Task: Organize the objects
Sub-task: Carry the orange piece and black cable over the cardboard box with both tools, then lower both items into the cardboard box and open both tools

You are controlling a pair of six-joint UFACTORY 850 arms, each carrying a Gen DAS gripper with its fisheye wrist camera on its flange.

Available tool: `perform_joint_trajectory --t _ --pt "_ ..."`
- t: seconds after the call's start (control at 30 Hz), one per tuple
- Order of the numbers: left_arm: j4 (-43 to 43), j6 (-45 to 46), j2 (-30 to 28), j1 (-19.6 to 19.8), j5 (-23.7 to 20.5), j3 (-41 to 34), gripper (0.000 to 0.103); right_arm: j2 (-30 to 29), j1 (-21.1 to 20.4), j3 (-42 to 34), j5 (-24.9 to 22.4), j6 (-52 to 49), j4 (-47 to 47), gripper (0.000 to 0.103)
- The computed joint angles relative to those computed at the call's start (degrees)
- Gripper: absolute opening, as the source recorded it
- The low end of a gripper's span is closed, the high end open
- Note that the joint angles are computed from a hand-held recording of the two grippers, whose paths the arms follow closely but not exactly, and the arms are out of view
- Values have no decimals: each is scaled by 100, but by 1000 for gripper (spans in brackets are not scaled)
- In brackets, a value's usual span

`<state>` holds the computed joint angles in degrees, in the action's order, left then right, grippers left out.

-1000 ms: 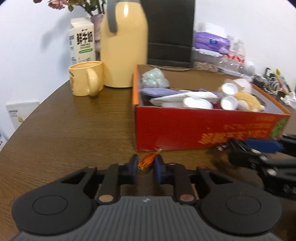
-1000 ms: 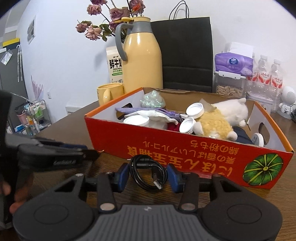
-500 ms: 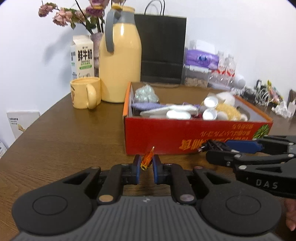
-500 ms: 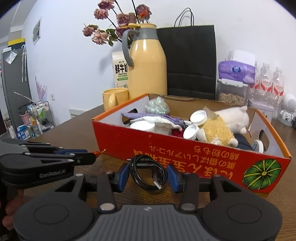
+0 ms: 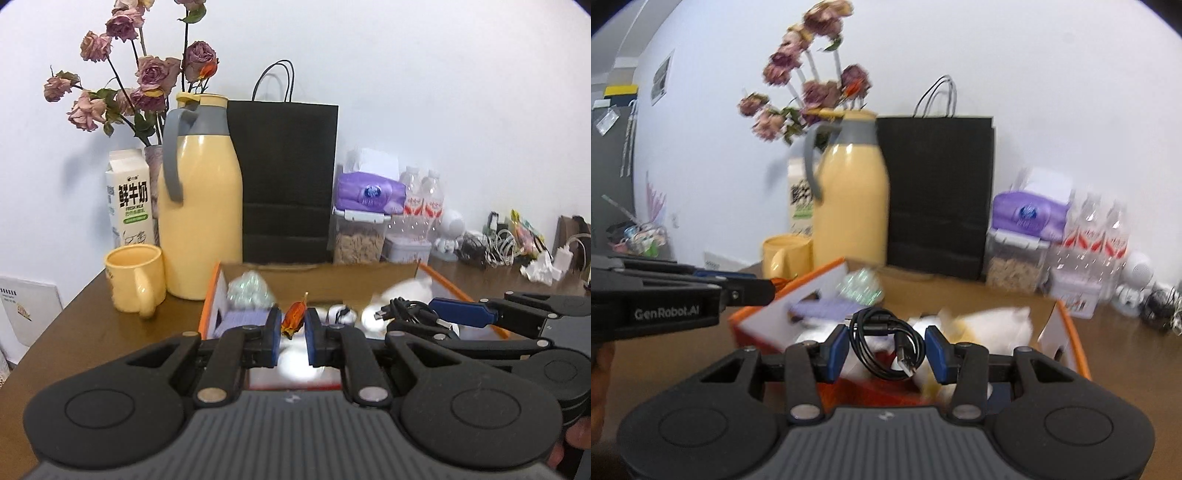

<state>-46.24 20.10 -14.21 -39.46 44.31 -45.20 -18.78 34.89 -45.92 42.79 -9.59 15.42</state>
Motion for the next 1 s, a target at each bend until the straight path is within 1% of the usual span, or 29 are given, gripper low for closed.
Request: perform_joint_trajectory --t 0.13,0.27,0.43,0.53,0.63,0.67,0.7,0.73,0.77,0.8,0.83,0.9,0.97,1.0 --pt "108 -126 -266 144 -105 -410 14 -168 -151 -339 -31 60 50 44" --pt "139 -220 -596 329 -290 -824 14 -443 -274 -762 -210 102 24 44" --pt "55 -168 -942 547 -673 -1169 14 -780 -374 -1119 -307 198 -103 44" --pt "-124 135 -1061 551 -622 -1233 14 -919 -438 -1217 -423 280 -187 44" --pt "-157 249 -1071 524 -590 -1212 15 -965 -481 -1243 -507 327 -213 44" --pt "-244 309 -1069 496 -500 -1192 20 -955 -486 -1234 -522 326 -226 44" --pt "-319 375 -1056 473 -443 -1181 42 -933 -488 -1217 -551 318 -241 45" --pt "-391 423 -1041 446 -326 -1154 71 -907 -484 -1182 -530 301 -233 45" --pt "-490 467 -1028 401 -102 -1111 79 -877 -469 -1137 -460 240 -175 52" --pt "-681 563 -1025 341 165 -1083 91 -849 -448 -1102 -407 127 -59 63" --pt "-780 608 -1005 312 330 -1056 102 -821 -426 -1058 -319 11 85 69" --pt "-726 443 -938 312 474 -978 103 -773 -408 -983 -182 -106 292 95" --pt "-811 470 -904 311 461 -976 103 -738 -411 -950 -154 -126 401 103" --pt "-847 498 -891 308 455 -973 103 -719 -416 -935 -155 -127 445 103"
